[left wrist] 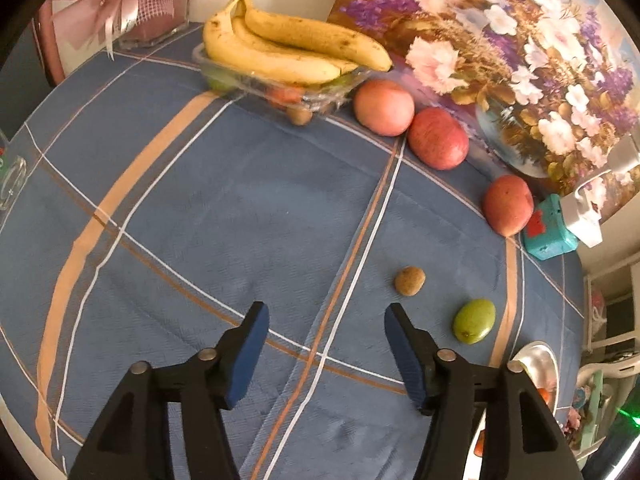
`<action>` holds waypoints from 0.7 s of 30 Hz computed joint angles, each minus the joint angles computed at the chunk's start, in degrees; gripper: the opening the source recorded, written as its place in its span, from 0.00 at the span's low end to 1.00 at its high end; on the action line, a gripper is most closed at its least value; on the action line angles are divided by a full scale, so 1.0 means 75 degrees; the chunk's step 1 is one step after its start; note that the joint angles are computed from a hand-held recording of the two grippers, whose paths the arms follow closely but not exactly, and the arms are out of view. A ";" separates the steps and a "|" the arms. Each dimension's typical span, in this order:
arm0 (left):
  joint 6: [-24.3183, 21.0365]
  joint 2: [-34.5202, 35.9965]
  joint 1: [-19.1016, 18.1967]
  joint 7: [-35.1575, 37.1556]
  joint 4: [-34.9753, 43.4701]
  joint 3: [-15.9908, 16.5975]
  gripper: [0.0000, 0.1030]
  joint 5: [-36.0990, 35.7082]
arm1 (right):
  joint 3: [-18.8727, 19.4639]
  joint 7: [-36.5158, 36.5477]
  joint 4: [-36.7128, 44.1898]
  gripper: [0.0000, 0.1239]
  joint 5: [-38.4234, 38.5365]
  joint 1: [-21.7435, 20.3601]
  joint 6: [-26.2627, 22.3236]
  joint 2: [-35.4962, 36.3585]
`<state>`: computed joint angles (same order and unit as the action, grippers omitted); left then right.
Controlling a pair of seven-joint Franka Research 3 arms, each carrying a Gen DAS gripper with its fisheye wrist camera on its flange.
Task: Organize fruits
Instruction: 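Move both grippers back toward the two dark plums on the cloth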
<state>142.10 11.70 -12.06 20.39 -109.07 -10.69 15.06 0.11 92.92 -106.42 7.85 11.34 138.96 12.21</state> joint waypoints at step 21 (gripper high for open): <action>-0.0806 0.0559 -0.0252 -0.0030 0.0584 0.0023 1.00 0.0492 | -0.0077 0.0357 -0.0232 0.77 -0.0859 0.0256 0.0581 -0.0002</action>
<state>136.06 15.89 -13.96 20.17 -104.69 -10.52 18.75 -0.47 95.60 -108.16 1.41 13.26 143.32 12.19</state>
